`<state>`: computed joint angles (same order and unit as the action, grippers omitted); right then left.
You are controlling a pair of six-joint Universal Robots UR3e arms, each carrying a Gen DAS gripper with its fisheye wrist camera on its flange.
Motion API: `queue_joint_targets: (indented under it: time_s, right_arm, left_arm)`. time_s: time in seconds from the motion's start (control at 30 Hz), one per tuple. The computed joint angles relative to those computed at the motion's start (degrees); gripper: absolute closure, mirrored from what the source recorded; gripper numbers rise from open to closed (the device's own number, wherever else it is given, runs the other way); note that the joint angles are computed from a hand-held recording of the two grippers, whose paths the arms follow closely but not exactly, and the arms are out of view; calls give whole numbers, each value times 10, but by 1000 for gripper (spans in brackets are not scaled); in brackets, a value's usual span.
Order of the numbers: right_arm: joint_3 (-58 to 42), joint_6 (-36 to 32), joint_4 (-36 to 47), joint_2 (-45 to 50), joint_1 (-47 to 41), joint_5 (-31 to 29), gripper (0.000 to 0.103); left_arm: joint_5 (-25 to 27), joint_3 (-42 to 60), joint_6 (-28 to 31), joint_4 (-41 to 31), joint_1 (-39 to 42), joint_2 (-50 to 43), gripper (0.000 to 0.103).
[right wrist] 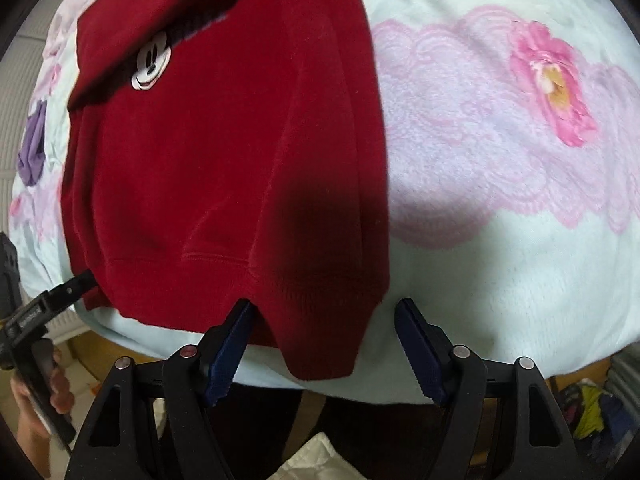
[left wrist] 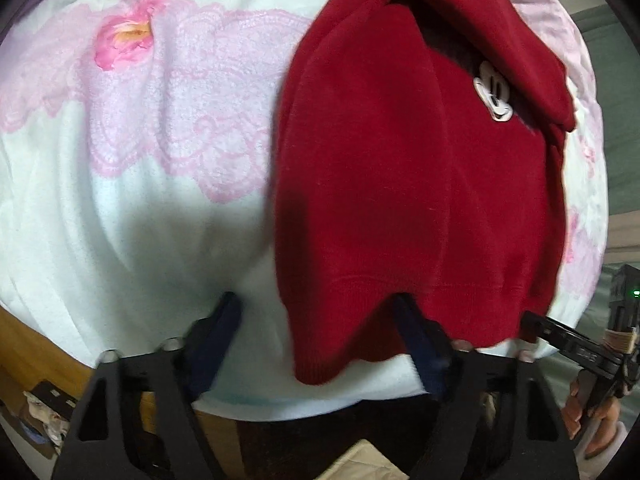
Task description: Fold small clothes
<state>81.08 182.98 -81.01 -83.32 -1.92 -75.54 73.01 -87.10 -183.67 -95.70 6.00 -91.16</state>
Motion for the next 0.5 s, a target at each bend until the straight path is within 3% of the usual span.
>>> queue_joint_targets:
  time_s: [0.03,0.13,0.33,0.5]
  right_arm:
    - [0,-4,2,0,-1,4,55]
    - [-12,-13,18,-1,-1,12,74]
    - [-85,-27,84,-18,-22,34,83]
    - [-220,-23,167,-11,-44,56,84]
  left_arm:
    - [-12,4,1,-10,2,-1,65]
    - [-19,29,-14,-44,6,-8,88]
    - [-27,100,8,-113,19,24,93]
    - [-51,254,7,-177,26,0,94]
